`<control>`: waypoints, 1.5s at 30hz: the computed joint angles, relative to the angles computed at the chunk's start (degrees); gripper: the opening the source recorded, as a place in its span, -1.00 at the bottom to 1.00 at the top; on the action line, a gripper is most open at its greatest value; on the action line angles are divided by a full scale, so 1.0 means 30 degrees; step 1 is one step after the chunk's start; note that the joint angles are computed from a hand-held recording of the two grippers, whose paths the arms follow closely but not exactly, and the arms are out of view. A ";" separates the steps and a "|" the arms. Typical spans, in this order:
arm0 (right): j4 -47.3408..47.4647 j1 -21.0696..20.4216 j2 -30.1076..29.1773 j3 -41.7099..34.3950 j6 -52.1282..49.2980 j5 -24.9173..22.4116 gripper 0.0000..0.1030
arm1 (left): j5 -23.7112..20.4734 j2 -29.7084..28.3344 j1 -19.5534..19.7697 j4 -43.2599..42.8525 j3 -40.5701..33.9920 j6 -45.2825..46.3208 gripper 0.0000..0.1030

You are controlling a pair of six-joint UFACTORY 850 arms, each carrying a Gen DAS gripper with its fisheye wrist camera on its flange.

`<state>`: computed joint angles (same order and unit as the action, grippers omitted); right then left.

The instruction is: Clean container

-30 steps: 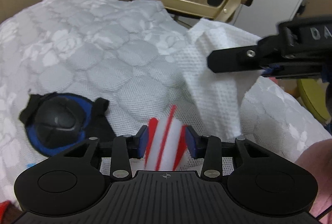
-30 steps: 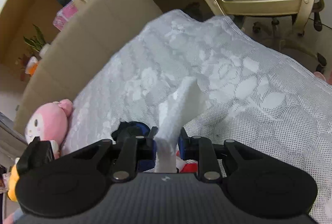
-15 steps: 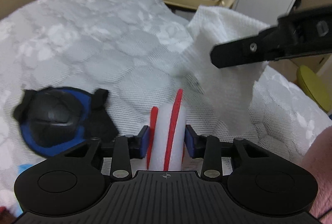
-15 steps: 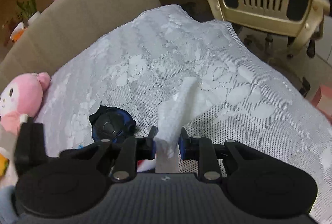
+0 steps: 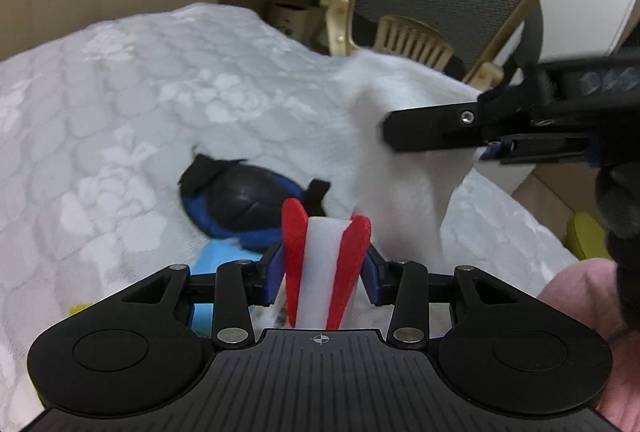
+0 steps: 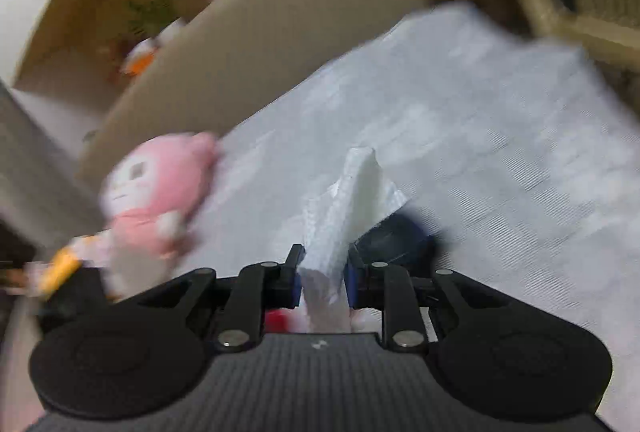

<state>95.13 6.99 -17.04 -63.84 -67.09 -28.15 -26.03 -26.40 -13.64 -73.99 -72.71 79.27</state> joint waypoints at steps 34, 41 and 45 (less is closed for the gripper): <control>0.4064 0.0891 0.0115 0.1512 0.2018 0.2774 -0.52 | -0.1837 0.0097 0.1451 -0.2230 0.0581 0.2717 -0.03; 0.3811 0.1785 0.1021 0.1393 0.0399 0.4109 -0.54 | 0.0604 -0.0417 0.1744 -0.0876 0.0018 0.0121 0.04; 0.2367 0.2543 0.1010 0.1125 0.0649 0.4403 -0.54 | 0.1243 -0.0733 0.2242 -0.0482 -0.0354 -0.1610 0.29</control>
